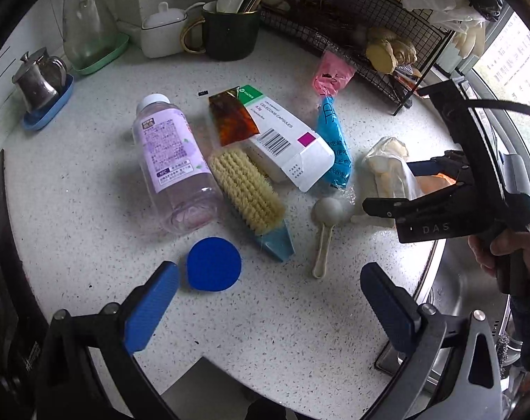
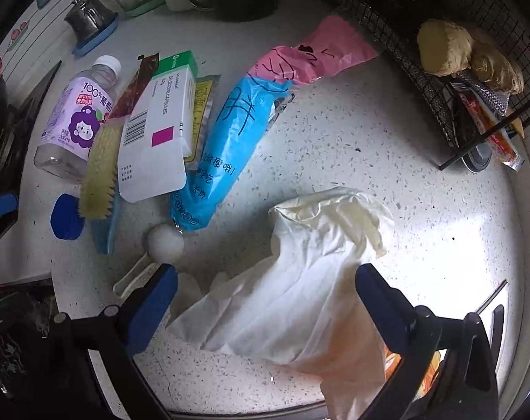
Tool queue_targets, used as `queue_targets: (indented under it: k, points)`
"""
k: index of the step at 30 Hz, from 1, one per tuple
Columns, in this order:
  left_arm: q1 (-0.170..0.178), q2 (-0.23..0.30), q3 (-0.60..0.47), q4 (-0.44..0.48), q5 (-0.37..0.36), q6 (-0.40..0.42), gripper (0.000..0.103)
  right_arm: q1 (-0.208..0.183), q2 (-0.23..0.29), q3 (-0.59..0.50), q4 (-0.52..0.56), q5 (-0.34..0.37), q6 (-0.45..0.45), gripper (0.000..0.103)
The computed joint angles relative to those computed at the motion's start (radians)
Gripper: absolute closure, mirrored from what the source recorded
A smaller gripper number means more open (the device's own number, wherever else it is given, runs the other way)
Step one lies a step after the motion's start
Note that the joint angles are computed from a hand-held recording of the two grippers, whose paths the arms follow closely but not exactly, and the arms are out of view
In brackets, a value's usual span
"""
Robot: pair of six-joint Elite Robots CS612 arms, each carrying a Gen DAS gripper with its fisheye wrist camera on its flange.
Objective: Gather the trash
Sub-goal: 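Grasp the white plastic bag with the right gripper while the left gripper grasps the orange cup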
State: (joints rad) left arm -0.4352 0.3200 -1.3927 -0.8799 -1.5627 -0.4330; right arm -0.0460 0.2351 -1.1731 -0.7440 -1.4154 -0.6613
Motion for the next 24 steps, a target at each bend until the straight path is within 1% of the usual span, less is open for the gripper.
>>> queue_targets:
  k: [1, 2, 3, 5, 6, 7, 8, 10, 11, 13, 17, 20, 24]
  points:
    - [-0.001, -0.001, -0.002, 0.007, 0.004, -0.002, 0.000, 0.002, 0.002, -0.001, 0.009, -0.009, -0.007, 0.027]
    - [-0.001, -0.001, -0.004, 0.013, 0.008, -0.003, 0.000, 0.004, 0.005, -0.004, 0.018, -0.018, -0.010, 0.036]
    - [-0.002, -0.002, -0.007, 0.018, 0.011, -0.001, 0.000, 0.006, 0.010, -0.014, 0.017, -0.026, -0.010, 0.049]
    - [-0.003, -0.004, -0.012, 0.024, 0.017, 0.000, 0.000, 0.005, 0.017, -0.035, 0.020, -0.024, -0.019, 0.067]
    - [-0.004, -0.004, -0.016, 0.026, 0.016, 0.002, 0.000, 0.002, 0.016, -0.040, 0.031, -0.012, -0.018, 0.082]
    - [-0.004, -0.004, -0.020, 0.025, 0.014, 0.003, 0.000, -0.001, 0.022, -0.061, 0.048, -0.004, -0.019, 0.088]
    - [-0.006, -0.005, -0.024, 0.024, 0.013, 0.004, 0.000, -0.002, 0.023, -0.069, 0.059, 0.000, -0.021, 0.092]
    - [-0.009, -0.006, -0.030, 0.021, 0.014, 0.009, 0.000, -0.006, 0.028, -0.093, 0.074, 0.013, -0.029, 0.098]
    - [-0.011, -0.008, -0.034, 0.017, 0.012, 0.009, 0.000, -0.009, 0.030, -0.106, 0.081, 0.026, -0.025, 0.099]
    - [-0.014, -0.011, -0.038, 0.007, -0.003, 0.013, 0.000, -0.017, 0.030, -0.137, 0.105, 0.067, -0.011, 0.100]
    - [-0.022, -0.024, -0.031, -0.014, -0.014, 0.044, 0.000, -0.040, 0.025, -0.204, 0.115, 0.123, 0.024, 0.100]
    - [-0.029, -0.038, -0.005, -0.036, -0.028, 0.065, 0.000, -0.071, 0.014, -0.247, 0.121, 0.182, 0.086, 0.100]
    - [-0.037, -0.052, 0.036, -0.098, -0.076, 0.135, 0.000, -0.113, 0.011, -0.295, 0.064, 0.208, 0.195, 0.100]
